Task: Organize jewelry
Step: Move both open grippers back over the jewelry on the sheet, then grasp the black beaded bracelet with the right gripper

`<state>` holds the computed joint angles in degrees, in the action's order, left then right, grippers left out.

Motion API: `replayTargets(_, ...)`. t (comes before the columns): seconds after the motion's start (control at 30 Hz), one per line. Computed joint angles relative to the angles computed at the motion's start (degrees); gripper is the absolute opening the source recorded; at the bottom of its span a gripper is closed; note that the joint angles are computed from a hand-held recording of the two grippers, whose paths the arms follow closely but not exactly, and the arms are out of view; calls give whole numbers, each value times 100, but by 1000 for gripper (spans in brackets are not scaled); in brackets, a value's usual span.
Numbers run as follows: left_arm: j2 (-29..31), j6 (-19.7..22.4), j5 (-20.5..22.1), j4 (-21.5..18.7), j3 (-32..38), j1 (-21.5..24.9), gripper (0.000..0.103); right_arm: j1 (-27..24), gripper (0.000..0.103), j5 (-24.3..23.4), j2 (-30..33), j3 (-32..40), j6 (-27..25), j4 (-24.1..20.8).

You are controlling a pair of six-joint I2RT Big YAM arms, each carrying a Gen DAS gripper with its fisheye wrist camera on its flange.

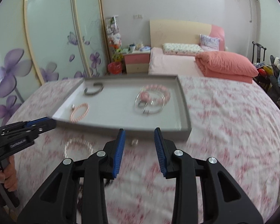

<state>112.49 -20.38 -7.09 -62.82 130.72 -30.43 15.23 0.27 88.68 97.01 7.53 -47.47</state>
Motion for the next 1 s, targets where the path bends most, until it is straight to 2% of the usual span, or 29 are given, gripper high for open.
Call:
replayTargets(0.13, 64, -18, 36, -229, -14, -23, 32, 51, 34, -200, -31, -122, -2, -239)
replayTargets(0.23, 33, -79, 73, -221, -128, -19, 32, 109, 34, -334, -18, -182, -23, -375)
replayTargets(0.4, -56, -117, -21, -163, -277, 6, 39, 264, 34, -443, 70, -154, -144, -582)
replayTargets(0.63, -102, -159, -48, -176, -374, 32, 41, 372, 26, -278, 184, -114, -204, -905)
replayTargets(0.87, -93, -125, -33, -189, -369, -4, 46, 416, 24, -176, 153, -158, -169, -886)
replayTargets(0.93, -66, -122, -20, -211, -332, -15, 47, 469, 13, -67, 175, -128, -227, -909)
replayTargets(1.0, -34, -112, -11, -255, -283, -25, 48, 504, 12, 34, 160, -135, -335, -932)
